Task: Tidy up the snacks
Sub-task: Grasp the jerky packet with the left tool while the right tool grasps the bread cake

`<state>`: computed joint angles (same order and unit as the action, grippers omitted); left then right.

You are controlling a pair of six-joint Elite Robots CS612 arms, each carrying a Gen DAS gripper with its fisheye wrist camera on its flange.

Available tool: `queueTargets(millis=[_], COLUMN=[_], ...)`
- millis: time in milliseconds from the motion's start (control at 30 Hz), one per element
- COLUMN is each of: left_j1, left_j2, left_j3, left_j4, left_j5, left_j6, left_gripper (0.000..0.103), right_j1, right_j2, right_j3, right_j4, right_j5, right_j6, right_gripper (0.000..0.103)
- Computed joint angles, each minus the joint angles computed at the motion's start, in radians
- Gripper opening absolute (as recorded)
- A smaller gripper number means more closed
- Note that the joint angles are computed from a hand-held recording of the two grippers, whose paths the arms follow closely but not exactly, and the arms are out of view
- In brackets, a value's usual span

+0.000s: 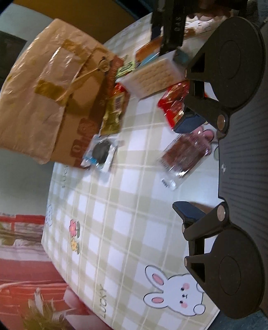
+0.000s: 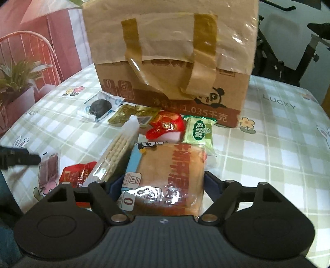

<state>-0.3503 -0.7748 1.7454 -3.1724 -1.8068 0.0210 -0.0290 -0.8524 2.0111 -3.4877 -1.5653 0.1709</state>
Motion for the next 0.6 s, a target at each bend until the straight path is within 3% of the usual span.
queueTargets(millis=[67,167,333,433,600], left_j1=[0.0,0.001,-0.007,-0.022,-0.019], left_j2=[-0.001,-0.001,-0.001,0.004,0.03], left_j3=[-0.002,-0.011,-0.006,-0.013,-0.052], left_j4=[0.02,0.065,0.053,0.041,0.027], left_j5=[-0.02,-0.03,-0.006,0.057,0.055], left_j6=[0.019,0.018,0.029,0.065,0.062], left_gripper=[0.057,0.053,0.051,0.029,0.022], right_j1=[0.002,0.0,-0.001,-0.002,-0.003], right_j2=[0.004,0.007,0.009,0.01,0.011], right_j3=[-0.002,-0.001,0.002,0.001,0.002], right_j4=[-0.009,-0.02,-0.031,-0.034,-0.039], right_j5=[0.0,0.006,0.013,0.014,0.019], right_j6=[-0.001,0.007,0.015,0.016,0.024], right_gripper=[0.08,0.08,0.08,0.08,0.08])
